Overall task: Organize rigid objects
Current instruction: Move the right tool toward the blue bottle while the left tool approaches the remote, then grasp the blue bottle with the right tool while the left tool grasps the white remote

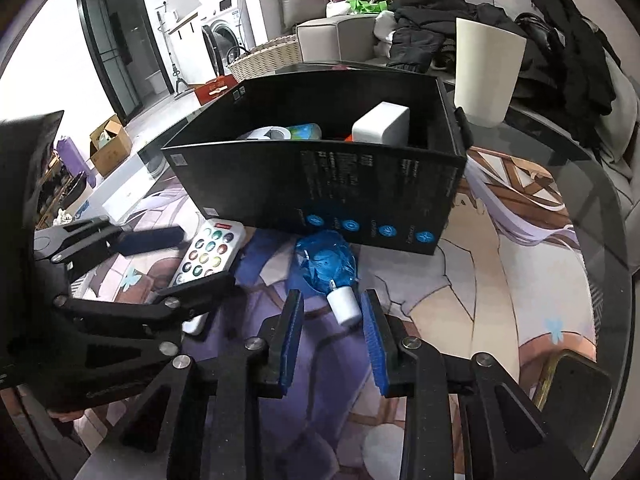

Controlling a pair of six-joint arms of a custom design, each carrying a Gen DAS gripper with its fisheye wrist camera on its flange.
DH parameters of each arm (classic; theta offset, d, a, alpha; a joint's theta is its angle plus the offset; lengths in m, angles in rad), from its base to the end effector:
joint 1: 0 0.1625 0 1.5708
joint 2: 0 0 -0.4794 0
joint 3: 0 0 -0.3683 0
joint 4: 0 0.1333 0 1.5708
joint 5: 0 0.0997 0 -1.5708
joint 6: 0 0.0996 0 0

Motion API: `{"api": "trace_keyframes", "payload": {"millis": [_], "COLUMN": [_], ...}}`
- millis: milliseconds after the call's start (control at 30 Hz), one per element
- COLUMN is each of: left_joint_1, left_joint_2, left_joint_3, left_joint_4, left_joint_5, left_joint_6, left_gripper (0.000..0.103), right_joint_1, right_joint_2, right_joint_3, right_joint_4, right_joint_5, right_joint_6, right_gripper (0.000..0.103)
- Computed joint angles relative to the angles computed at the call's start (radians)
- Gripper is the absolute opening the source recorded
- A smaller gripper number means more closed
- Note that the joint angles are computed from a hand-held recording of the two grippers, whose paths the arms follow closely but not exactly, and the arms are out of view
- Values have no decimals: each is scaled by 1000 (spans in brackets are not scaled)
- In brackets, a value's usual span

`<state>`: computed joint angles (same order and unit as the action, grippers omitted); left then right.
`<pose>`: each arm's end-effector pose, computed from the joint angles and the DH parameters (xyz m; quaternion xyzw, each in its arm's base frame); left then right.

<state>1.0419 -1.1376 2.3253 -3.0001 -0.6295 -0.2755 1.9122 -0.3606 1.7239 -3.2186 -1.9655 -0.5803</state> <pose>-0.0423 -0.4962 0.2229 0.0576 0.8846 -0.2750 0.3722 0.3058 -0.5769 -0.0890 0.4068 -0.8818 0.1149 0.2093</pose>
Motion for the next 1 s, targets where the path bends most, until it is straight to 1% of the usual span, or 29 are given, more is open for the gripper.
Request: {"api": "trace_keyframes", "payload": {"millis": [100,267,300,367,400,433,467,500,567,733,833,900,967,1000], "left_joint_1": [-3,-3,-3,-7,-8,-5,-2,1,6,14,17,14,14,14], "left_joint_2": [-16,-35,-34,-30,-29,-29,-28,-29,-32,-42,-43,-38,-35,-34], "left_joint_3": [8,22,24,25,23,21,20,17,16,19,18,17,13,12], "left_joint_4": [21,28,23,32,46,46,36,37,35,32,27,28,30,25], "left_joint_5": [-9,-13,-10,15,28,26,19,13,9,7,4,9,7,-2], "left_joint_6": [-9,-1,7,1,-16,-19,-16,-16,-12,-14,-4,-6,-5,0], "left_gripper": [38,38,40,51,62,61,61,61,61,61,61,61,60,54], "right_joint_1": [5,20,22,28,32,35,37,41,45,46,48,50,50,49], "right_joint_2": [-1,2,3,10,13,15,18,22,31,45,57,62,63,60], "right_joint_3": [0,6,6,5,3,1,-1,-4,-9,-42,-54,-56,-61,-59], "right_joint_4": [16,23,21,11,8,9,8,-1,-29,-11,-25,-31,-26,-21], "right_joint_5": [-4,-15,-17,-32,-39,-45,-49,-56,-65,-58,-52,-58,-65,-66], "right_joint_6": [19,26,22,12,8,8,10,15,6,4,-15,-21,-16,-10], "right_gripper": [14,13,13,14,18,23,38,40,40,40,40,30,30,30]}}
